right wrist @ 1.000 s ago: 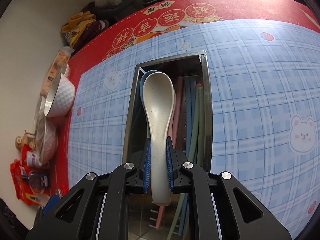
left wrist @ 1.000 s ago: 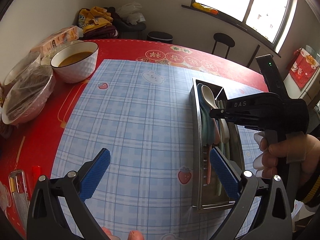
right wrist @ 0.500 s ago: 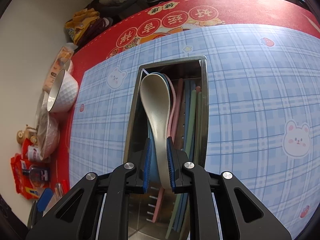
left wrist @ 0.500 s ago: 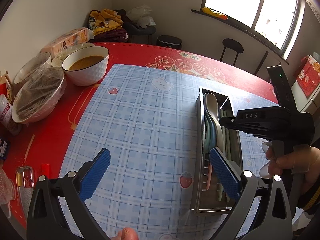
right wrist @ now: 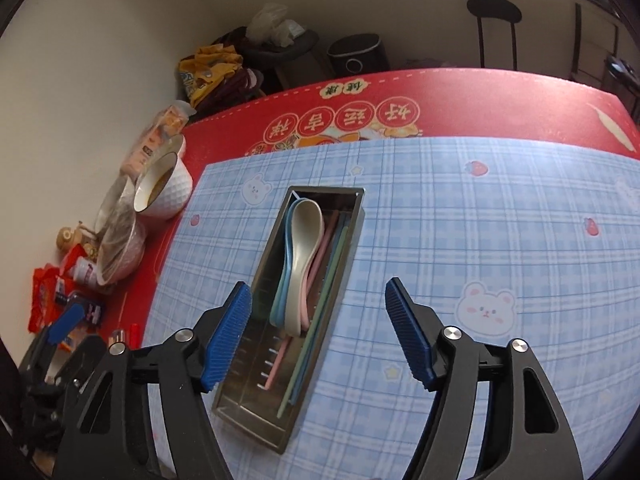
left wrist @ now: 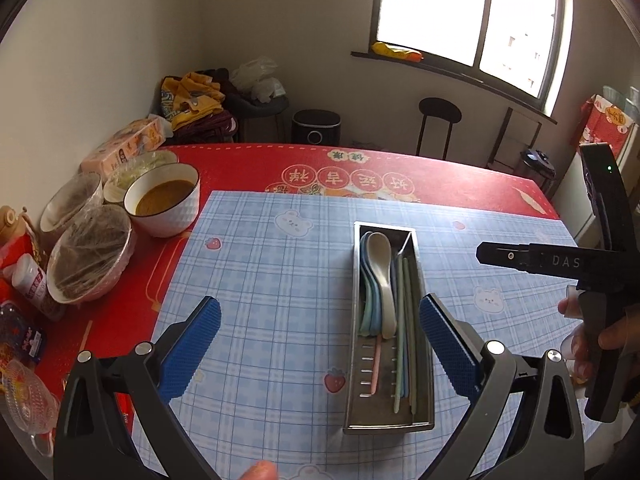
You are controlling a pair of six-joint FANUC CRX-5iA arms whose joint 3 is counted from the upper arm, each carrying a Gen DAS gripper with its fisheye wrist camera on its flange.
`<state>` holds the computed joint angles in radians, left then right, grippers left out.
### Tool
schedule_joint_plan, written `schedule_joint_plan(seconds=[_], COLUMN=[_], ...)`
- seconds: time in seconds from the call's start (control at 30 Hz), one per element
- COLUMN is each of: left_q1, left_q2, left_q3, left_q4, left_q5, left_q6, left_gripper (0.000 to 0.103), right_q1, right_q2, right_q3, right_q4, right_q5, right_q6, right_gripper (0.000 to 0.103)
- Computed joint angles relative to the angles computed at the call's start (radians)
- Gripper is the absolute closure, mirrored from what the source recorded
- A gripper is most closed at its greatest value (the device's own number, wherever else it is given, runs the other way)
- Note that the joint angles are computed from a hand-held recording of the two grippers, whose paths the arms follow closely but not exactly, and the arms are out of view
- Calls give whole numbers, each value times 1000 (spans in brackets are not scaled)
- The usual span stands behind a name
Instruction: Organize utensils
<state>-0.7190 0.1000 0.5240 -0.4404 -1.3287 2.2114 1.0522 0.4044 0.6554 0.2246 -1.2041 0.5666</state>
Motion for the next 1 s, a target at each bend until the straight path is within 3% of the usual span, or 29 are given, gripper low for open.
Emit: schedule_joint_plan(seconds=[0.03,0.1,0.27,0.73,1.0], left_q1=[-16,-61,-155,-302,-333], left_q2=[12,38,93,171,193], left_q3=[30,99,248,458,489], left_q4=[-16,-77,-190,-297,-319], left_q5=[-13,-49,-94,-89,-92], left_q6=[-8,-9,-37,-72,-60], left_gripper=[6,6,6,6,6], right_q1=[10,32,83,261,302], right_q2=[-27,-79,-221,-431,-465], right_q3=[-31,-92,-242,-468,-527], right_q4=[40,123,291,707,775], right_q5=[7,14,36,-116,-168], right_q6=[-8,-32,-132,-413,-433], right_gripper=[30,15,15,15,15])
